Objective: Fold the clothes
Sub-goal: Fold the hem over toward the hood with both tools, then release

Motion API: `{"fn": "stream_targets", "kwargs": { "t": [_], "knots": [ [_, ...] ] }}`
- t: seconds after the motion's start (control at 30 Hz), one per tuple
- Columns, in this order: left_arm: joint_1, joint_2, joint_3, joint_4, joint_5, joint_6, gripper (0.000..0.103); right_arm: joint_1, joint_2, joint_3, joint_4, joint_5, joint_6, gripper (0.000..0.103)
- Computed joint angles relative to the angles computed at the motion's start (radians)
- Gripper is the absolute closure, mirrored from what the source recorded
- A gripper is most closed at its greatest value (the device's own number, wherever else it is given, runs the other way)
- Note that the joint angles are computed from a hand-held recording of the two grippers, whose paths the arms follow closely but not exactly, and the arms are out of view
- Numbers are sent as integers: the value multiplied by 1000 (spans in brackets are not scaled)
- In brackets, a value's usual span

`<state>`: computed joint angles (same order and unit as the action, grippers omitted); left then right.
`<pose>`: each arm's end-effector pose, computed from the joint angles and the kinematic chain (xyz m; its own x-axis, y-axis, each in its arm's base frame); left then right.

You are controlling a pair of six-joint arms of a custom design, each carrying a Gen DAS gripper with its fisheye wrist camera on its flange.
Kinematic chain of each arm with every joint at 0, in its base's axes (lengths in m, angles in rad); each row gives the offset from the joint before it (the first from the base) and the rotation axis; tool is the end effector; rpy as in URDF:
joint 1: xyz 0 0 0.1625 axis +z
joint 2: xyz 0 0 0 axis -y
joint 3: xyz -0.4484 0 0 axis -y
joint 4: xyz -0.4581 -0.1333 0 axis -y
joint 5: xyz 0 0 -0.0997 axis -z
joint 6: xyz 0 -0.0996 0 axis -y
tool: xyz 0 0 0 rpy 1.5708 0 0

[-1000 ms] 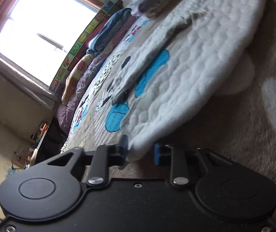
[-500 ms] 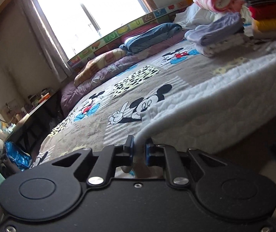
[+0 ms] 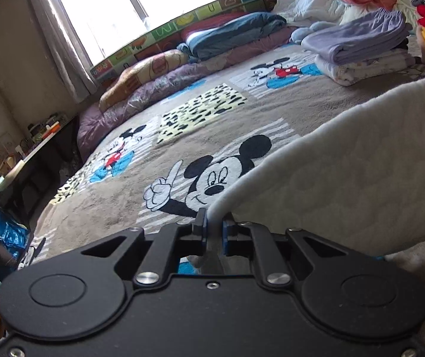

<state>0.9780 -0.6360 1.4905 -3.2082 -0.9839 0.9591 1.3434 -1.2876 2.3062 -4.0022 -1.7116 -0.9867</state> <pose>-0.2854 -0.7611 0.0949 -0.1977 0.5624 -0.8029 0.9715 0.2220 -0.0837 0.0083 -0.4932 0.2860 -0.5443 0.0697 0.8360 -0.7591 0.3834 -0.5262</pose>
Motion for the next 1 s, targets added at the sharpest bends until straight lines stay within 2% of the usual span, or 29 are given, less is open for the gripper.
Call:
{"fn": "stream_targets", "kwargs": {
  "t": [0.43,0.67,0.9,1.0],
  "knots": [
    [-5,96,-156,142,71,-6,95,-17,-6,-53,136,-49,63,95],
    [-5,135,-234,249,105,-70,95,-30,-18,-67,209,-59,124,95],
    [-11,160,-309,414,157,-178,95,-32,-20,-67,223,-70,147,95],
    [-11,159,-316,449,169,-206,94,-33,-19,-71,221,-77,163,90]
  ]
}}
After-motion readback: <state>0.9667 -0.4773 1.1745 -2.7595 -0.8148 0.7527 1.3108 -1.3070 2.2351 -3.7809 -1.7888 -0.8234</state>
